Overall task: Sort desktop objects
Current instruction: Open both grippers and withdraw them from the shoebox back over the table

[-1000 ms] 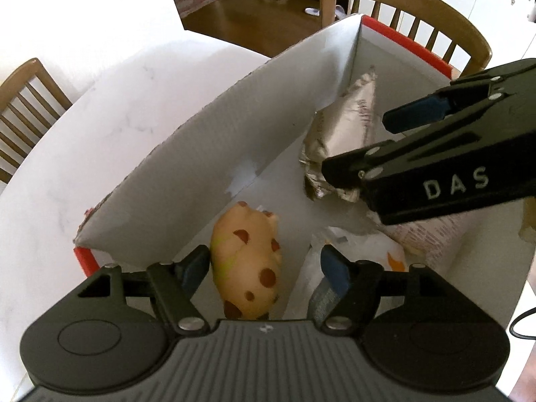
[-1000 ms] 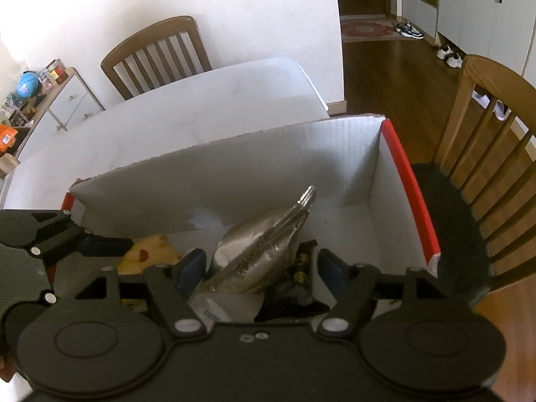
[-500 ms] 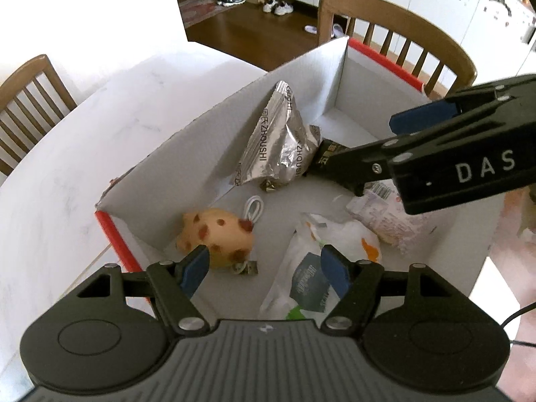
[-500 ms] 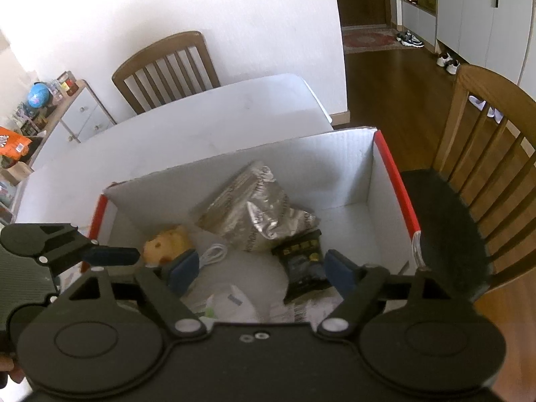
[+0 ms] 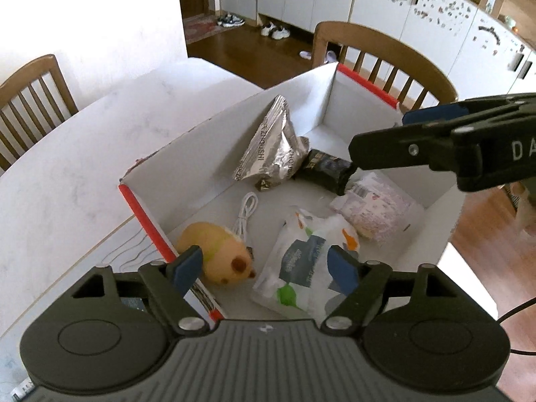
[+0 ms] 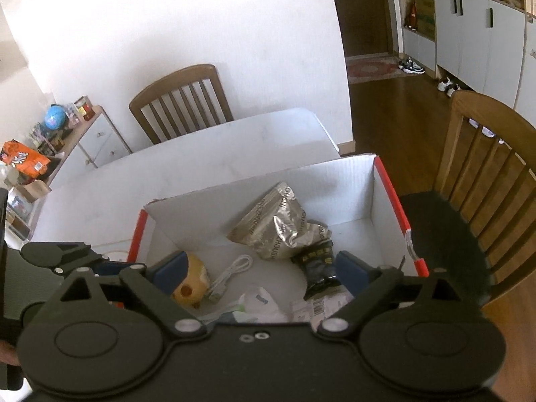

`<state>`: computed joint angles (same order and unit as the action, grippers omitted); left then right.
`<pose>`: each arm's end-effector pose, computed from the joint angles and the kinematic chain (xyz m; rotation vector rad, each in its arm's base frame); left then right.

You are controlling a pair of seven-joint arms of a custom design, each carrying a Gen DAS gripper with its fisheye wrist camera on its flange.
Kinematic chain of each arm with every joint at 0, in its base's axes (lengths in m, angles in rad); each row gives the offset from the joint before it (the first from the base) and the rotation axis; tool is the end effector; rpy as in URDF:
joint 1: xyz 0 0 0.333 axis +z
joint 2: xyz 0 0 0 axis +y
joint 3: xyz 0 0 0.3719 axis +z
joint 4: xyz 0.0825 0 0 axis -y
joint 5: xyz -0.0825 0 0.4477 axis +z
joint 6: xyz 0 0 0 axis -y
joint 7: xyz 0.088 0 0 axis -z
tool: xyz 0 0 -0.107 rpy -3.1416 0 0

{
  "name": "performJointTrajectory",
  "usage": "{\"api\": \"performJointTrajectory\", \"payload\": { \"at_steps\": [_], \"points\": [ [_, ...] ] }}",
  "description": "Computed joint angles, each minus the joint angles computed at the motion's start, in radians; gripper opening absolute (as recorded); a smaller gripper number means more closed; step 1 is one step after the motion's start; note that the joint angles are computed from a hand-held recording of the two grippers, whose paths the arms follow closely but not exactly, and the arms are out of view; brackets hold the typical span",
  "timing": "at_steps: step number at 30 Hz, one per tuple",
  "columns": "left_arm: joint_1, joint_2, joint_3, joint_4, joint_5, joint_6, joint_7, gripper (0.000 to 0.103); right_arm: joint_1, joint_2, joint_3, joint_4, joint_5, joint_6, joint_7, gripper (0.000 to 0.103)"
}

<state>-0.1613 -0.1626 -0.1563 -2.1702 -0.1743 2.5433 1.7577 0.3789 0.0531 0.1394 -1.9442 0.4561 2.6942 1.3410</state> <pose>0.5621 -0.1870 0.5503 -1.5526 2.3221 -0.6774 0.5975 0.3219 0.5615 -1.9927 1.3167 -0.1712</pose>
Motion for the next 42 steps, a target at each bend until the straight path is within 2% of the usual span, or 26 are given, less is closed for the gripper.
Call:
{"api": "performJointTrajectory", "payload": {
  "at_steps": [2, 6, 8, 9, 11, 23, 36, 42],
  "points": [
    [-0.006, -0.016, 0.005, -0.018, -0.025, 0.023, 0.017, 0.087, 0.004, -0.013, 0.003, -0.014, 0.0, 0.013, 0.002, 0.096],
    [-0.026, -0.052, 0.026, -0.046, -0.109, 0.054, 0.087, 0.088, 0.017, -0.045, 0.006, -0.048, 0.011, 0.052, -0.005, 0.096],
    [-0.033, -0.073, 0.034, -0.065, -0.136, 0.073, 0.112, 0.093, 0.026, -0.062, 0.007, -0.069, -0.006, 0.088, 0.004, 0.096],
    [-0.034, -0.083, 0.036, -0.074, -0.145, 0.081, 0.117, 0.1, 0.03, -0.069, 0.006, -0.077, -0.013, 0.101, 0.008, 0.096],
    [-0.034, -0.101, 0.039, -0.093, -0.151, 0.102, 0.12, 0.103, 0.039, -0.081, 0.006, -0.089, -0.019, 0.12, 0.018, 0.097],
    [-0.03, -0.215, 0.092, -0.207, -0.173, 0.159, 0.12, 0.103, 0.085, -0.118, 0.023, -0.142, -0.156, 0.176, 0.197, 0.099],
    [-0.028, -0.382, 0.177, -0.333, -0.195, 0.146, 0.206, 0.103, 0.121, -0.145, 0.074, -0.181, -0.407, 0.216, 0.497, 0.099],
    [-0.016, -0.454, 0.219, -0.381, -0.212, 0.129, 0.24, 0.103, 0.144, -0.142, 0.092, -0.182, -0.474, 0.223, 0.6, 0.099]
  ]
}}
